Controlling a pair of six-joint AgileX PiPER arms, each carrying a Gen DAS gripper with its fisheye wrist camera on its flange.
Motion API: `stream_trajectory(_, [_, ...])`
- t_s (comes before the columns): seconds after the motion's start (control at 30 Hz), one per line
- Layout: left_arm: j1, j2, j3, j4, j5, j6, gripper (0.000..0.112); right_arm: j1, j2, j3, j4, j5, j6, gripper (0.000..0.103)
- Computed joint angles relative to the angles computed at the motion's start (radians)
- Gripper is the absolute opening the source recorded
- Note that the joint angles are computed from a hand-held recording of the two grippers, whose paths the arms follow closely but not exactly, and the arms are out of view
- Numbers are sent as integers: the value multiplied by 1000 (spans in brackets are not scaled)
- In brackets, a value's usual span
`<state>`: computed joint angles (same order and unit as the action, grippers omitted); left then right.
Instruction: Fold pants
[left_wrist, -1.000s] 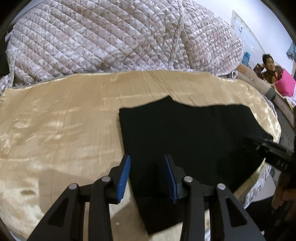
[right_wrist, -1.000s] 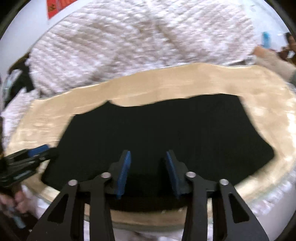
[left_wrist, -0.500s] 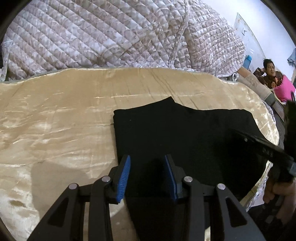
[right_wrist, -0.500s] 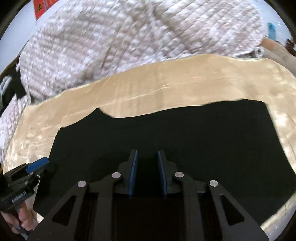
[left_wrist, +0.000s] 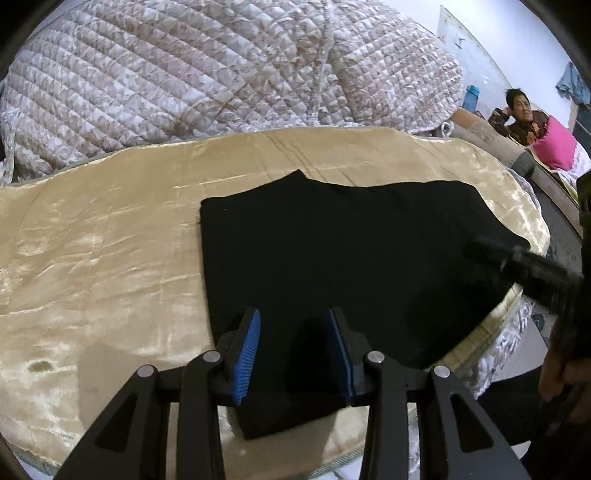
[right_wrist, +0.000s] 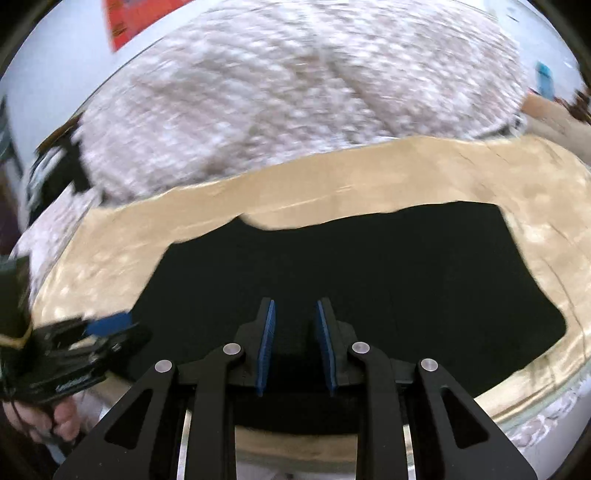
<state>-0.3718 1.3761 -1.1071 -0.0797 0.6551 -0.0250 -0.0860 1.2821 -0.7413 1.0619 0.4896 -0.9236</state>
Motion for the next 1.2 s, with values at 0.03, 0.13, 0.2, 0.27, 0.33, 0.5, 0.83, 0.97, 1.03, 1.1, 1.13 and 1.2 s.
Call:
stream_trajectory(0.03, [-5, -3, 4, 1, 3, -3, 40, 26, -5, 13, -14, -8, 2, 23])
stream_trajectory(0.13, [-24, -5, 16, 8, 2, -4, 40, 90, 24, 25, -122, -37, 91, 23])
stream_trajectory(0.2, [-29, -2, 20, 12, 3, -5, 40, 98, 47, 23, -226, -77, 207, 23])
stream_trajectory(0.27, [-31, -3, 24, 17, -1, -4, 40, 50, 45, 29, -218, -75, 223, 23])
stream_trajectory(0.33, [-32, -4, 26, 16, 0, -8, 40, -11, 36, 39, -204, -89, 240, 23])
stream_trajectory(0.5, [-30, -4, 26, 14, -1, -8, 40, -152, 6, 78, -36, -70, 136, 31])
stream_trajectory(0.83, [-22, -5, 28, 11, -5, -13, 40, -461, -25, 138, 152, -69, 77, 60])
stream_trajectory(0.97, [-24, -4, 28, 15, -4, -16, 40, -564, 37, 127, 223, 14, 52, 61])
stream_trajectory(1.03, [-23, -4, 27, 16, -5, -14, 40, -581, 83, 113, 262, 71, 36, 61])
stream_trajectory(1.1, [-26, -4, 29, 19, -7, -23, 40, -583, 113, 106, 305, 108, 3, 61])
stream_trajectory(1.13, [-25, -4, 29, 14, -7, -19, 40, -574, 126, 102, 332, 107, -13, 61])
stream_trajectory(1.2, [-25, -4, 30, 13, -8, -20, 40, -572, 151, 102, 392, 115, -65, 61])
